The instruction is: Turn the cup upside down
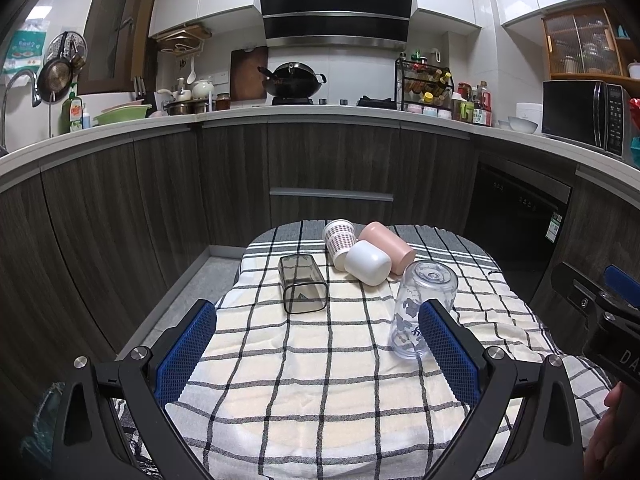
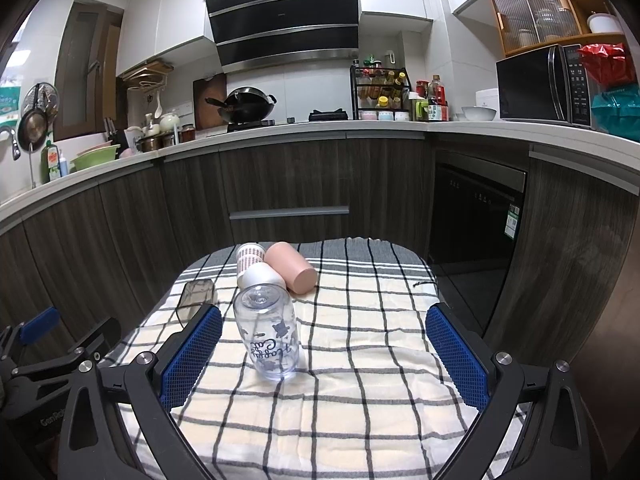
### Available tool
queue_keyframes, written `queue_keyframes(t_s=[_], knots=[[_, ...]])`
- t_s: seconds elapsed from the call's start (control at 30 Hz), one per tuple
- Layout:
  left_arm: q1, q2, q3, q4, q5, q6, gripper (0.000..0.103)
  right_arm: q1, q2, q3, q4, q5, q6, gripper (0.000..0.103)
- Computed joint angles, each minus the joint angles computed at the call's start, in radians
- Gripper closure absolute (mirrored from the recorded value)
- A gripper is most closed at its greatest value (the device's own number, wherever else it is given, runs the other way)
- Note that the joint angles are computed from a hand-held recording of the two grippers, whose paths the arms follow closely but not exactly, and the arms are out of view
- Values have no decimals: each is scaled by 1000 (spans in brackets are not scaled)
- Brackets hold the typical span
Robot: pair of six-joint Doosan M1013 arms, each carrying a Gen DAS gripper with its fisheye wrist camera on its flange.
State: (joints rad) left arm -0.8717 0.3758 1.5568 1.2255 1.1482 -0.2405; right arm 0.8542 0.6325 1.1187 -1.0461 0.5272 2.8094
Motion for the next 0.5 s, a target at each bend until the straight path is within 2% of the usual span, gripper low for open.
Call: queue_keyframes(t_s=[0.5], knots=[[-5,-5,5,11,6,-7,0,-1,0,-2,8,1,-6,1]])
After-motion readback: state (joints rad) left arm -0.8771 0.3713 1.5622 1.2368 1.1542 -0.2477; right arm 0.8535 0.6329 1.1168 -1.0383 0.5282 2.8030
